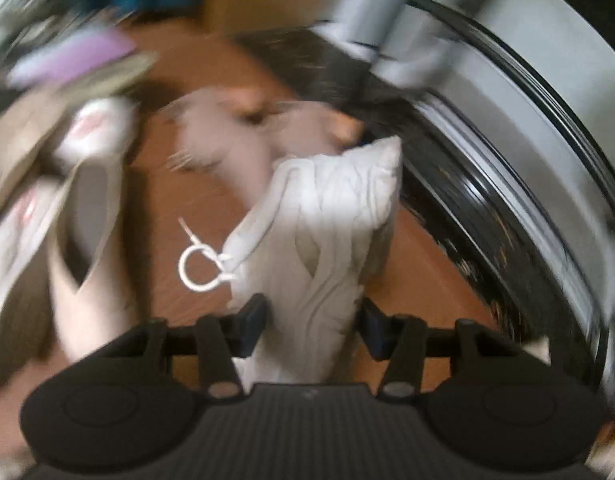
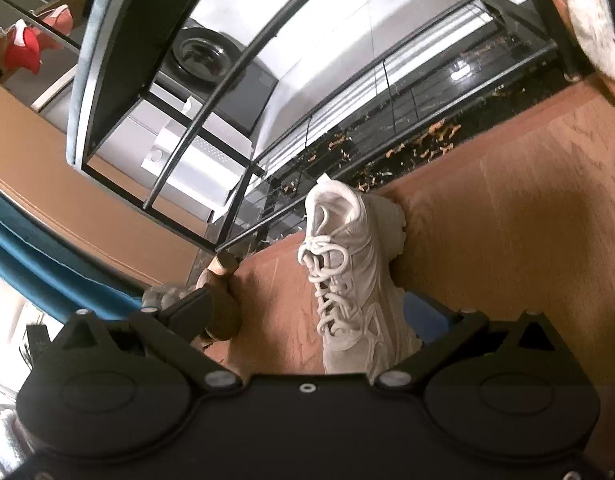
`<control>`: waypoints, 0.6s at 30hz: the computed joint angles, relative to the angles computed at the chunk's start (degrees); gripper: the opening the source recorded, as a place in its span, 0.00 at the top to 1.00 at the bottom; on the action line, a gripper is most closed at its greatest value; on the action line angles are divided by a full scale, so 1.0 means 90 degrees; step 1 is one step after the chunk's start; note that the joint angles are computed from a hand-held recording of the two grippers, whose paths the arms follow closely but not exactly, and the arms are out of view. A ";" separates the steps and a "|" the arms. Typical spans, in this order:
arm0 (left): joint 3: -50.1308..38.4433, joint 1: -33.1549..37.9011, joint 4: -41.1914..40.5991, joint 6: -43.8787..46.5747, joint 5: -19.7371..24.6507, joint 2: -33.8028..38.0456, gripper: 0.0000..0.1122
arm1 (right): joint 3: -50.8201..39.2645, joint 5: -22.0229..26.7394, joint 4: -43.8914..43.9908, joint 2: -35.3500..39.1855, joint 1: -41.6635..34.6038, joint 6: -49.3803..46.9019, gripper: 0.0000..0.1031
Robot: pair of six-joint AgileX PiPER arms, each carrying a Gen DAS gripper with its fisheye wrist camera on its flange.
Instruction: Organize scattered shoes
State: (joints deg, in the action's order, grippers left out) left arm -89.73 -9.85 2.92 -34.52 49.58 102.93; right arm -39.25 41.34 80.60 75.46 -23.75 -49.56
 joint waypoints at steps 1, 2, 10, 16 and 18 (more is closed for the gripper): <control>-0.0121 -0.0117 0.0017 0.0117 0.0056 0.0107 0.57 | -0.0008 0.0044 0.0034 0.0034 -0.0037 0.0007 0.00; -0.0279 -0.0272 0.0113 0.0115 0.0129 0.0263 0.58 | -0.0017 0.0088 0.0067 0.0069 -0.0073 0.0016 0.00; -0.0865 -0.1706 0.1392 -0.0646 -0.0642 0.1394 0.57 | -0.0110 0.0071 -0.0172 0.0100 0.0054 0.0023 0.00; -0.0498 -0.1493 0.0022 0.0560 -0.1347 0.1399 0.48 | -0.0240 -0.0338 -0.0645 0.0263 0.0294 0.0482 0.00; -0.0462 -0.1210 -0.0836 0.1175 -0.1227 0.1238 0.35 | -0.0186 -0.0505 -0.0620 0.0236 0.0330 0.0517 0.00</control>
State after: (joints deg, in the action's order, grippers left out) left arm -93.89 -20.74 -4.61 -23.94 38.54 114.07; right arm -40.92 36.80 75.02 77.58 -20.78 -44.91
